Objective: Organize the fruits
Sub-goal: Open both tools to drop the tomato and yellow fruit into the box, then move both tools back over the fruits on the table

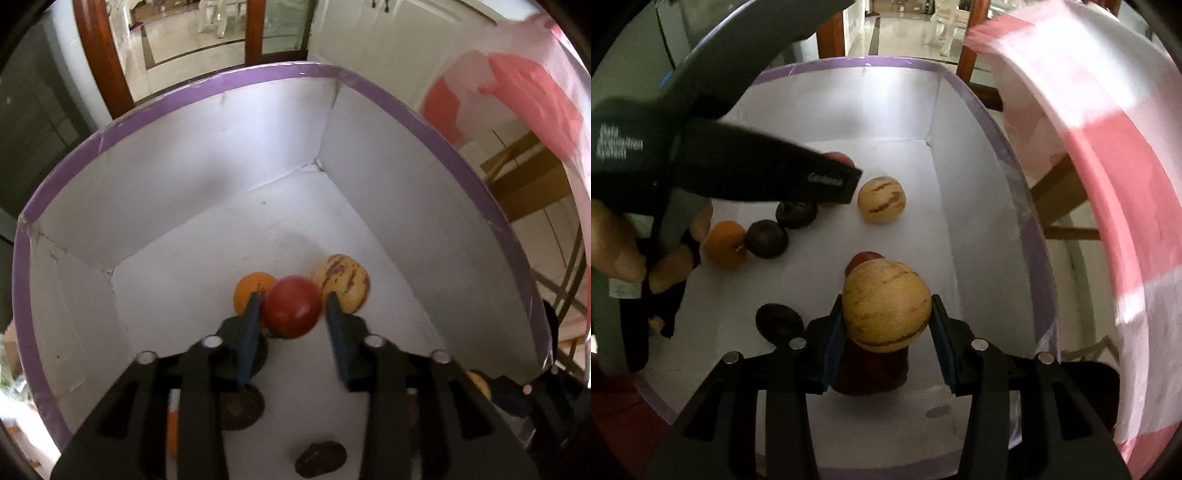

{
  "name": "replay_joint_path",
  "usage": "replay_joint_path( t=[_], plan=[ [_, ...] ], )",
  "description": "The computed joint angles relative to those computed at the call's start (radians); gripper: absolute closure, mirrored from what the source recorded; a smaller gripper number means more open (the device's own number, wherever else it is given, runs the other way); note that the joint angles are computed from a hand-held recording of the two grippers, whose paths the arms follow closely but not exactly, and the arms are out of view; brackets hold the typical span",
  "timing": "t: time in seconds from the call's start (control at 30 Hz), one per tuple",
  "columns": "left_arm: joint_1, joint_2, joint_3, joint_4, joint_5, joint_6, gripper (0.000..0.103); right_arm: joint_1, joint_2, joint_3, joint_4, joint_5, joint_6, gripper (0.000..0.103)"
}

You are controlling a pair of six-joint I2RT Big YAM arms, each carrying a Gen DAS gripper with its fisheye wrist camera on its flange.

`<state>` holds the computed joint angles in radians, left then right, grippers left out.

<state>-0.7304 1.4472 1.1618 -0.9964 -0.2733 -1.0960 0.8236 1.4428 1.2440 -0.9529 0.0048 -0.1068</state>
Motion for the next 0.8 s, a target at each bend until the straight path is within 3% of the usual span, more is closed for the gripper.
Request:
replay_joint_path(
  t=[0.07,0.1,0.27,0.57,0.67,0.8],
  plan=[
    [0.0,-0.012,-0.007,-0.003,-0.02,-0.02,0.025,-0.003,-0.009,-0.002,0.006,-0.012,0.001,0.036],
    [-0.005,-0.016,-0.002,-0.011,-0.045,-0.042,0.021,-0.004,-0.013,-0.004,0.009,-0.014,0.003,0.033],
    [-0.007,-0.032,-0.01,-0.006,-0.06,-0.064,0.011,-0.015,-0.052,-0.017,0.019,-0.017,0.003,0.026],
    [-0.025,-0.041,0.019,-0.021,-0.12,-0.07,0.007,-0.026,-0.118,-0.018,0.043,-0.009,-0.013,0.022],
    [-0.033,-0.047,0.051,-0.052,-0.181,-0.059,0.007,-0.028,-0.149,-0.008,0.06,-0.013,0.004,0.022],
    [-0.074,-0.033,0.174,-0.163,-0.377,-0.051,0.002,-0.055,-0.233,-0.005,0.115,-0.043,0.037,0.018]
  ],
)
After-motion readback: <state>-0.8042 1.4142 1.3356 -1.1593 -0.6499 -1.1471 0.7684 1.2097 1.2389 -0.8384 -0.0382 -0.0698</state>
